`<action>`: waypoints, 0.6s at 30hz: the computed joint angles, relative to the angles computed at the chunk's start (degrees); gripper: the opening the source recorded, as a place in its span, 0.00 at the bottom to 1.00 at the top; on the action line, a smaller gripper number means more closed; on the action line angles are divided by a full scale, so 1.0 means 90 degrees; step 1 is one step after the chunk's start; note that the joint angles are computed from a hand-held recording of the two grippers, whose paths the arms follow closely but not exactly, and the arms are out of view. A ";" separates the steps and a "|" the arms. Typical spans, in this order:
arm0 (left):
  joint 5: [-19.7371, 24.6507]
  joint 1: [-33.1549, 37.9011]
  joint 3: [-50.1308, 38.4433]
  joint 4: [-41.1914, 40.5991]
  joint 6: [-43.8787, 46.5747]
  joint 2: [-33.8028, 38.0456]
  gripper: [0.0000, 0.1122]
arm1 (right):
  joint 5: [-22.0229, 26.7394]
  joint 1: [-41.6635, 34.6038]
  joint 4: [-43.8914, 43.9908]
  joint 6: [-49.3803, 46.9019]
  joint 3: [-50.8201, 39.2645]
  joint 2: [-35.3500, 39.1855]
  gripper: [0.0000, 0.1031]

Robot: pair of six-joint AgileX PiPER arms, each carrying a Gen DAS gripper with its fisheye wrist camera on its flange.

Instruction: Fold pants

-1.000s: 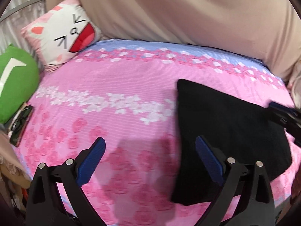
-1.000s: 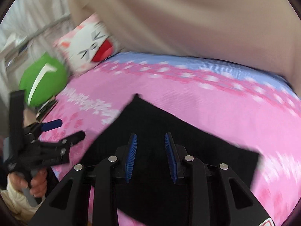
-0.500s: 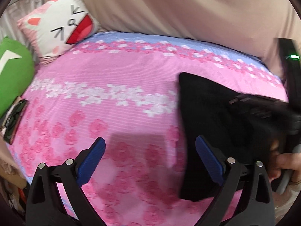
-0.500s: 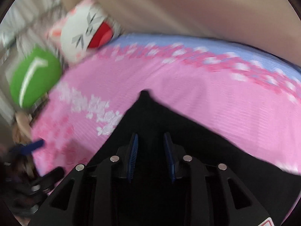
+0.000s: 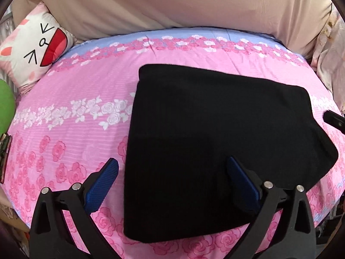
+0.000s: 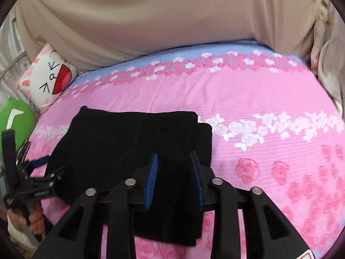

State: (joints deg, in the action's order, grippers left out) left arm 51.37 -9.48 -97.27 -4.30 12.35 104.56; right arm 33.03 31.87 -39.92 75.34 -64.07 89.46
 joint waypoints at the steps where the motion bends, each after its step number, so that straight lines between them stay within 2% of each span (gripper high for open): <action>1: -0.0010 -0.0007 0.0010 0.0083 -0.0087 -0.0019 0.88 | 0.0043 0.0067 -0.0093 0.0109 0.0058 -0.0042 0.34; 4: 0.0006 -0.0025 0.0015 0.0352 -0.0362 -0.0019 0.88 | -0.0291 -0.0022 0.0351 -0.0234 0.0368 -0.0179 0.34; 7: 0.0022 0.0007 0.0052 0.0391 -0.0411 -0.0037 0.88 | -0.0712 -0.0098 0.1286 -0.0847 0.0639 -0.0193 0.43; 9: -0.0018 -0.0027 0.0102 0.0473 -0.0477 -0.0058 0.88 | -0.1081 -0.0005 0.1146 -0.0477 0.1003 -0.0325 0.49; 12: -0.0061 -0.0075 0.0145 0.0584 -0.0594 -0.0064 0.88 | -0.1544 -0.0005 0.1093 -0.0161 0.1275 -0.0446 0.51; 16: -0.0087 -0.0108 0.0190 0.0666 -0.0700 -0.0089 0.88 | -0.1368 0.0247 0.0494 0.0301 0.1090 -0.0286 0.48; 17: -0.0106 -0.0110 0.0218 0.0679 -0.0715 -0.0104 0.88 | -0.1071 0.0413 0.0102 0.0550 0.0933 -0.0136 0.36; 18: -0.0107 -0.0107 0.0224 0.0669 -0.0712 -0.0106 0.88 | -0.0615 0.0615 -0.0296 0.0770 0.0750 0.0040 0.31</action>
State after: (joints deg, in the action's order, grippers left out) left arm 50.41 -10.45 -95.26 1.71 5.94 103.60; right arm 27.50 37.40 -42.58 82.28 -57.32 89.82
